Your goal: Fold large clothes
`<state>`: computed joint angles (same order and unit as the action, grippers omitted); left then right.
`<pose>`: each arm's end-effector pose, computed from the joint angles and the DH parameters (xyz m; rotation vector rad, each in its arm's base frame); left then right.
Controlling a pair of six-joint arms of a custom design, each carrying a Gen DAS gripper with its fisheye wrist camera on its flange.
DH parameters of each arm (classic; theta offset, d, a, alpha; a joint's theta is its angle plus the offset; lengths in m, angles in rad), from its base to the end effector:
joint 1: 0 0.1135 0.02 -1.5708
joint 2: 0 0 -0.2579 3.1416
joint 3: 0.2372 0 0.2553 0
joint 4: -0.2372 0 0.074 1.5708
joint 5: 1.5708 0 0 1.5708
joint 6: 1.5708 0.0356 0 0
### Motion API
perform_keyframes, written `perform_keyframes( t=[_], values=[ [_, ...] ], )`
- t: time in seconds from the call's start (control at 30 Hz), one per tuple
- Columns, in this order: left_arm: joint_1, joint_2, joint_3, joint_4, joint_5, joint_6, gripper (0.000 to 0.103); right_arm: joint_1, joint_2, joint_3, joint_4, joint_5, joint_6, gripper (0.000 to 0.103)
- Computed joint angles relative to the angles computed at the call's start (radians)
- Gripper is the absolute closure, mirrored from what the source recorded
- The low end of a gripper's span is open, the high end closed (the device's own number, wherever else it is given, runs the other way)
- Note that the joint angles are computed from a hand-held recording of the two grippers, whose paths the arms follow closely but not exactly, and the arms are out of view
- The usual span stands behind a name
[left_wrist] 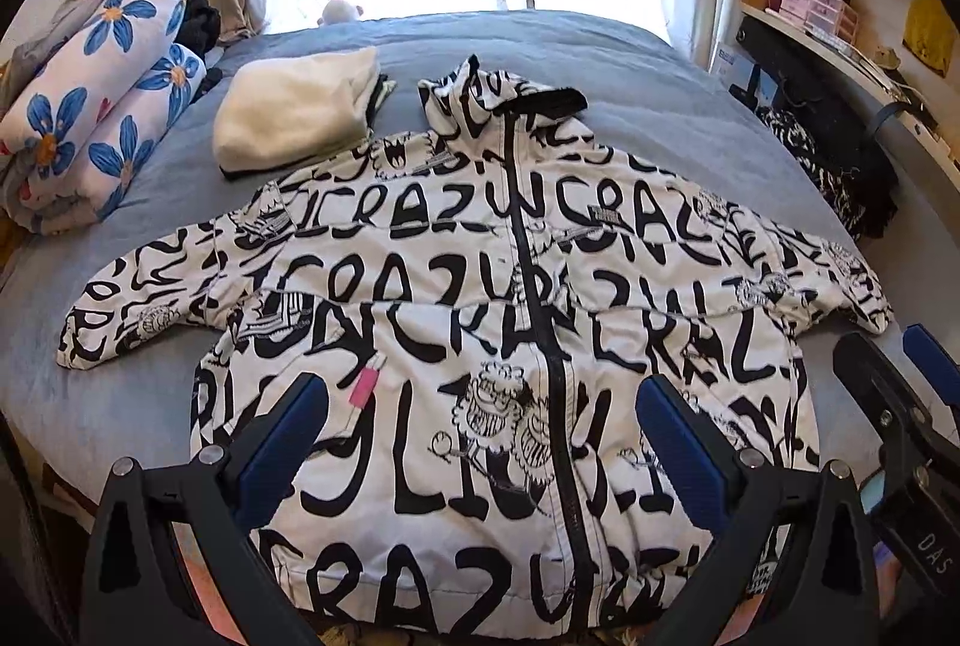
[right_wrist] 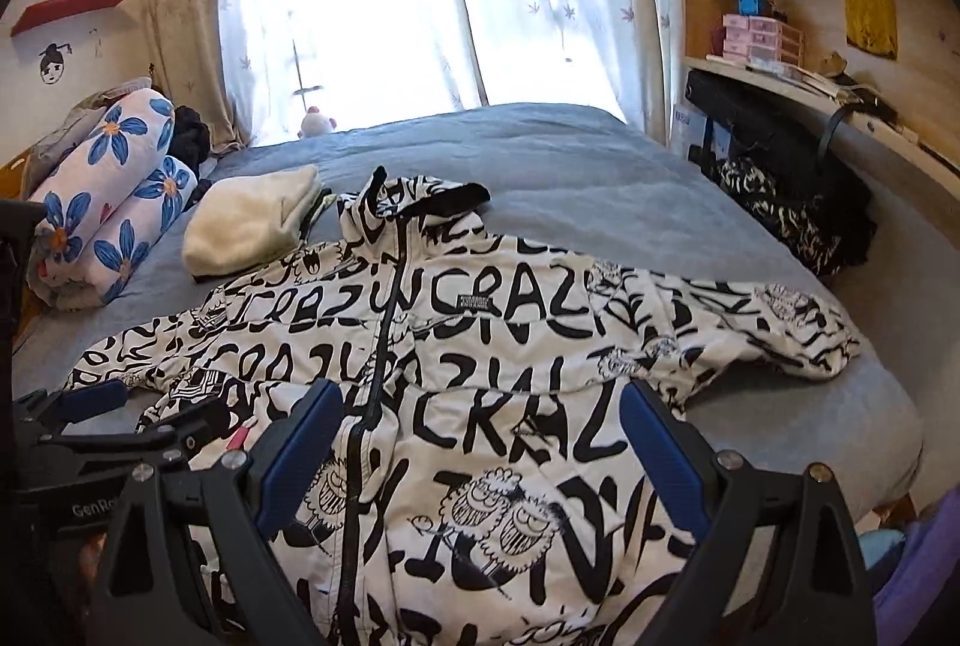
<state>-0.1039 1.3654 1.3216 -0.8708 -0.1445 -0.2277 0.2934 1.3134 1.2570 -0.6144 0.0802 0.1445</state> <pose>0.2836 -0.0244 0.3285 -0.2137 2.4631 0.0376 0.2796 0.0815 0.3408 -0.1235 2.2398 0.1475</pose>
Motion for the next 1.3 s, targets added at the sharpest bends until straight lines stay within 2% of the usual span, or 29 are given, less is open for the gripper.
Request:
perform_keyframes(
  t=[0.2, 0.37, 0.57, 0.7, 0.9, 0.97, 1.03, 1.13, 1.2, 1.3],
  values=[
    [0.014, 0.035, 0.046, -0.009, 0.034, 0.001, 0.001, -0.032, 0.019, 0.037, -0.019, -0.045, -0.031, 0.009],
    [0.000, 0.078, 0.094, -0.043, 0.045, 0.031, 0.001, -0.083, 0.021, 0.053, -0.027, -0.146, -0.066, 0.009],
    [-0.048, 0.098, 0.138, -0.041, 0.022, 0.048, 0.001, -0.107, 0.051, 0.109, -0.056, -0.096, -0.089, 0.009],
    [-0.068, 0.125, 0.188, -0.043, 0.019, 0.045, 0.001, -0.168, 0.113, 0.187, -0.114, -0.146, -0.085, 0.009],
    [-0.112, 0.190, 0.291, -0.049, -0.014, 0.034, 0.001, -0.229, 0.138, 0.236, -0.130, -0.143, -0.104, 0.009],
    [-0.126, 0.219, 0.334, -0.053, -0.012, 0.033, 0.001, -0.255, 0.151, 0.260, -0.145, -0.171, -0.101, 0.009],
    [-0.139, 0.248, 0.377, -0.055, -0.004, 0.029, 0.001, -0.308, 0.161, 0.277, -0.145, -0.247, -0.085, 0.009],
    [-0.169, 0.297, 0.440, -0.048, -0.022, 0.031, 0.001, -0.360, 0.189, 0.314, -0.151, -0.273, -0.072, 0.009],
    [-0.198, 0.345, 0.499, -0.047, -0.057, 0.037, 0.001, -0.388, 0.198, 0.326, -0.127, -0.243, -0.074, 0.009],
    [-0.229, 0.422, 0.589, -0.050, -0.079, 0.044, 0.001, -0.438, 0.170, 0.279, -0.013, -0.188, -0.069, 0.009]
  ],
)
